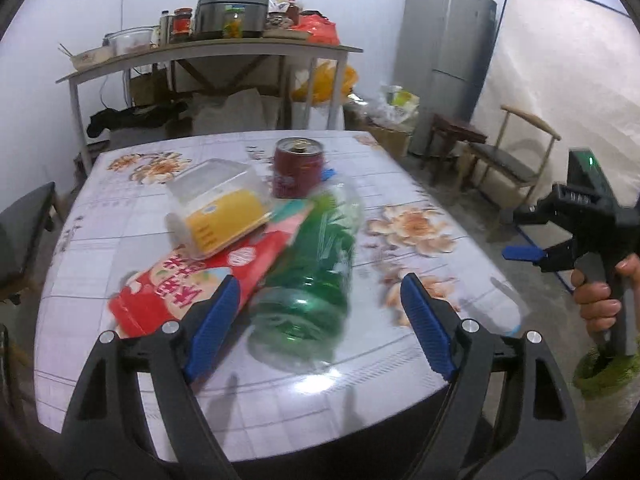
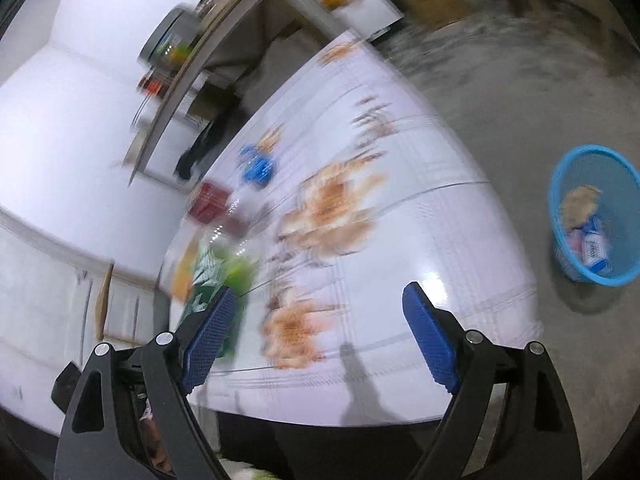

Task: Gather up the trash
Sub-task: 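Return both tools to the table toward the green bottle, then grasp the green plastic bottle with the right gripper while the left gripper approaches the clear container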

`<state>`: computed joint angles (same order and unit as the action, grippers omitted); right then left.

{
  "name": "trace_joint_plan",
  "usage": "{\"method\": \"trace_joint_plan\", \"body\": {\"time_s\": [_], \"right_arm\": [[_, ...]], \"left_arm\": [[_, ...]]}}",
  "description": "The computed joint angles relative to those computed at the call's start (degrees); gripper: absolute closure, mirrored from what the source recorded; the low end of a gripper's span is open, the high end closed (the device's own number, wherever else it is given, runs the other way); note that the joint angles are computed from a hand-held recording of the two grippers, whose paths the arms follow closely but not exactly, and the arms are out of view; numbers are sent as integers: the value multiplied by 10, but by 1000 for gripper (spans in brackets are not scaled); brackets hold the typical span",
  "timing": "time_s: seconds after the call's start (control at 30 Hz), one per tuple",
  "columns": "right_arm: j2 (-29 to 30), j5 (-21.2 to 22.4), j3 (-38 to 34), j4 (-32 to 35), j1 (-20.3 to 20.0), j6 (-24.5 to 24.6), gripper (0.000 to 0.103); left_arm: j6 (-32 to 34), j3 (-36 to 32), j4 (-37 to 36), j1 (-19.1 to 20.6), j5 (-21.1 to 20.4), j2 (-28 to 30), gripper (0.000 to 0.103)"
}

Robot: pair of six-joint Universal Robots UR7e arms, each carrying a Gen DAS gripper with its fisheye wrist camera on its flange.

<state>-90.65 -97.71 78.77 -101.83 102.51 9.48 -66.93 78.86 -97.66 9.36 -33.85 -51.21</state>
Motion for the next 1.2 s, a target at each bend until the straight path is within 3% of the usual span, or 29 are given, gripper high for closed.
{"method": "trace_joint_plan", "body": {"time_s": [0.27,0.43,0.57,0.83,1.03,1.1,1.2], "right_arm": [[52,9,-16,18,38,2,20],[67,3,-22,21,41,8,20],[73,5,-20,21,38,17,20],[94,-6,-34,20,45,12,20],[135,-39,-63,22,58,-12,20],[151,-68,-73,25,64,-17,20],[164,-75,-80,32,65,-26,20]], "left_arm": [[55,14,-69,20,-20,9,25],[59,4,-59,26,-19,16,25],[67,-1,-61,36,-45,18,25],[144,54,-261,50,-137,-4,25],[167,82,-366,64,-210,-4,25],[168,86,-371,63,-217,-4,25],[184,97,-385,56,-210,-9,25]]}}
